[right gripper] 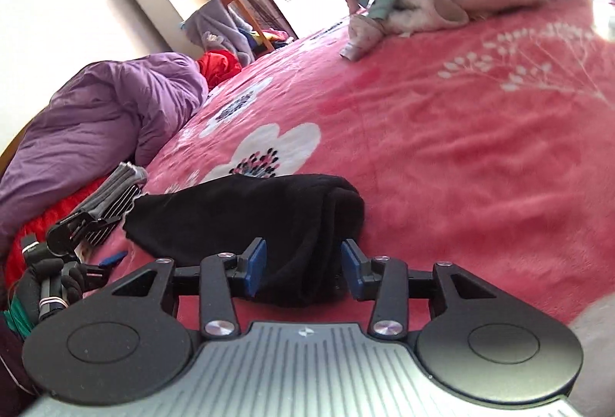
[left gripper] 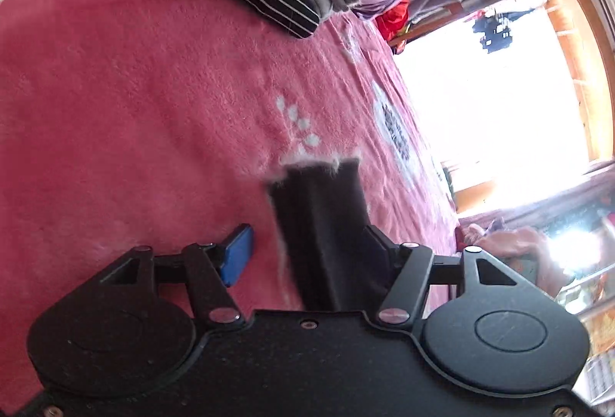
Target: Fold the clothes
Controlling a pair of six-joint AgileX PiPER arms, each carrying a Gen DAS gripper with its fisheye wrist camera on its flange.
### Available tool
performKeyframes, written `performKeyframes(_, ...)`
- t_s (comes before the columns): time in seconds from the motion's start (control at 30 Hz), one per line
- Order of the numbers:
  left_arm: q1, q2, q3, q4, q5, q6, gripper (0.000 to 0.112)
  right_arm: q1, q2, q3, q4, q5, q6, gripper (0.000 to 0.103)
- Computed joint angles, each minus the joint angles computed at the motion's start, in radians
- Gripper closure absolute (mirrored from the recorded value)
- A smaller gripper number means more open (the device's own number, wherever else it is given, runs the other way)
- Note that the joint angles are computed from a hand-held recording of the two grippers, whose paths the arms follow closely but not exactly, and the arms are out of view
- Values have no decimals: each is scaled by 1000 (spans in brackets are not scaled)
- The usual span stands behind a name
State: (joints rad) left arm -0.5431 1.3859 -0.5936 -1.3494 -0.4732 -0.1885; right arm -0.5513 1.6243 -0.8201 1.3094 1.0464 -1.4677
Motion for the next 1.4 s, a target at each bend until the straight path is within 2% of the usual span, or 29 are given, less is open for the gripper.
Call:
performKeyframes(0.07, 26, 15, -15, 22, 20, -27, 50, 8, 19, -4, 2, -15, 11, 59)
performKeyframes(0.17, 6, 18, -55, -94, 3, 98, 51, 13, 47, -7, 12, -20, 15, 55)
performKeyframes(0.27, -3, 45, -76, -102, -22, 113, 54, 17, 72, -15, 19, -13, 6, 55)
performKeyframes(0.33, -1, 60, -77, -77, -27, 86, 69, 24, 87, -21, 27, -13, -3, 55)
performKeyframes(0.43, 12, 66, -71, 14, 3, 20, 77, 37, 104, -32, 36, -21, -17, 55)
performKeyframes(0.5, 18, 85, -88, -18, 20, 72, 80, 47, 108, -36, 42, -32, -20, 55)
performKeyframes(0.53, 20, 95, -93, -42, 18, 91, 89, 52, 106, -35, 44, -41, -22, 55)
performKeyframes(0.63, -3, 98, -99, -96, -17, 132, 104, 66, 96, -27, 49, -70, -39, 58)
performKeyframes(0.73, -72, 87, -131, -193, -103, 253, 105, 63, 93, -23, 49, -73, -55, 62)
performKeyframes(0.8, -125, 67, -123, -135, -172, 204, 105, 50, 95, -26, 49, -57, -43, 62)
performKeyframes(1.03, -292, 71, -188, -26, -357, 276, 105, 2, 73, -12, 95, -30, -49, 60)
performKeyframes(1.13, -356, 102, -252, -35, -396, 381, 105, -20, 23, 22, 156, -7, -147, 60)
performKeyframes(1.2, -391, 128, -306, -51, -411, 478, 105, -35, 21, 22, 181, 46, -189, 64)
performKeyframes(1.3, -433, 188, -404, -83, -431, 632, 105, -36, 60, -12, 166, 92, -140, 64)
performKeyframes(1.4, -453, 270, -524, -126, -437, 836, 105, -54, 149, -69, 139, 171, -7, 64)
